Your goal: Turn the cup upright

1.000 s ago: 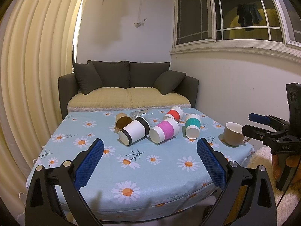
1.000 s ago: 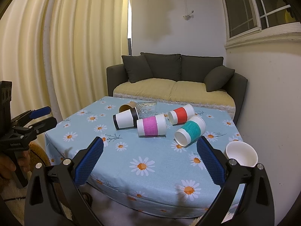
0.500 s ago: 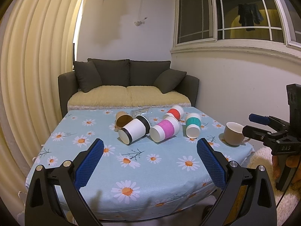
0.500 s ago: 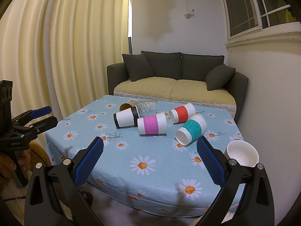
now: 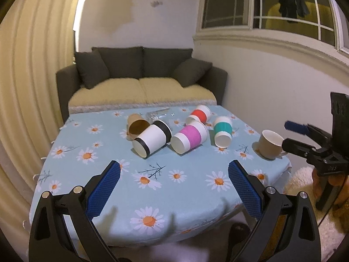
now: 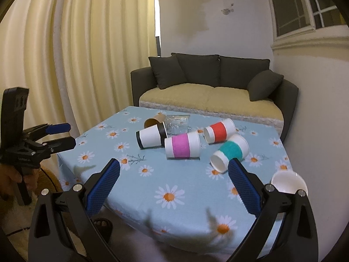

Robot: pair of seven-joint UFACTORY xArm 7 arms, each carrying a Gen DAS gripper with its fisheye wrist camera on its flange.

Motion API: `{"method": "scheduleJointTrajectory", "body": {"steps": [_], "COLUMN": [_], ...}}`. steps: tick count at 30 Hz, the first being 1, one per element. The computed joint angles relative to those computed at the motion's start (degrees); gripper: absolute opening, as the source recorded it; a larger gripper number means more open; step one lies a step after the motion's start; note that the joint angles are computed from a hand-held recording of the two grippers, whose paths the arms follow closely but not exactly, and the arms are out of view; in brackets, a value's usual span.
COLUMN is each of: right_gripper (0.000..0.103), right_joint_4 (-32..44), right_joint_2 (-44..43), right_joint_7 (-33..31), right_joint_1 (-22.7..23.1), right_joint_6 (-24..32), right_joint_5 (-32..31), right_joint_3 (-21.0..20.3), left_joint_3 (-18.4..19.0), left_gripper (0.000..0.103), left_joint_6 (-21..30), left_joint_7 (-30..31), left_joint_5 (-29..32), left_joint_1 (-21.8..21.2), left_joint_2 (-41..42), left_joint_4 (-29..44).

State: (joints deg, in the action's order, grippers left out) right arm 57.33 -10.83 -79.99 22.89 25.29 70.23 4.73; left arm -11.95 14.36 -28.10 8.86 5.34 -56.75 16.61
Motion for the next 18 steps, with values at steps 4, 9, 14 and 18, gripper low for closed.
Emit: {"method": "scheduleJointTrajectory", "body": {"steps": [4,9,14,18], "right_gripper": [0.098,0.098,0.098,0.098], "right_joint_4": [4.7,11.3,19.8,26.3], "right_joint_2": [4.0,9.9,17.9,23.4], "right_joint_7": [0.9,5.0,14.4,21.0], "right_joint_1": [-0.4,-2.3,-4.5,-6.1], "right_joint_6": [0.9,3.3,6.8,9.5], "right_joint_5": [-2.2,-6.9,-16.5,-23.3], "right_joint_3": [0.6,2.3,4.5,6.3], "left_joint_3": [5.6,11.1,14.0,16.9], "left_gripper": [0.097,0.097,0.097,0.097], "left_joint_6": [2.7,7.3,11.1,13.9], "left_joint_7": [8.6,18.8,28.6,36.4], "left_joint_5": [1.2,-0.9,-3.9,-9.4], "left_joint_1": [-2.7,-5.8,-7.3,-8.9], "left_joint_2": [7.3,17.5,27.4,34.4], "left_joint_4": [6.2,15.9,25.1,31.3]}}
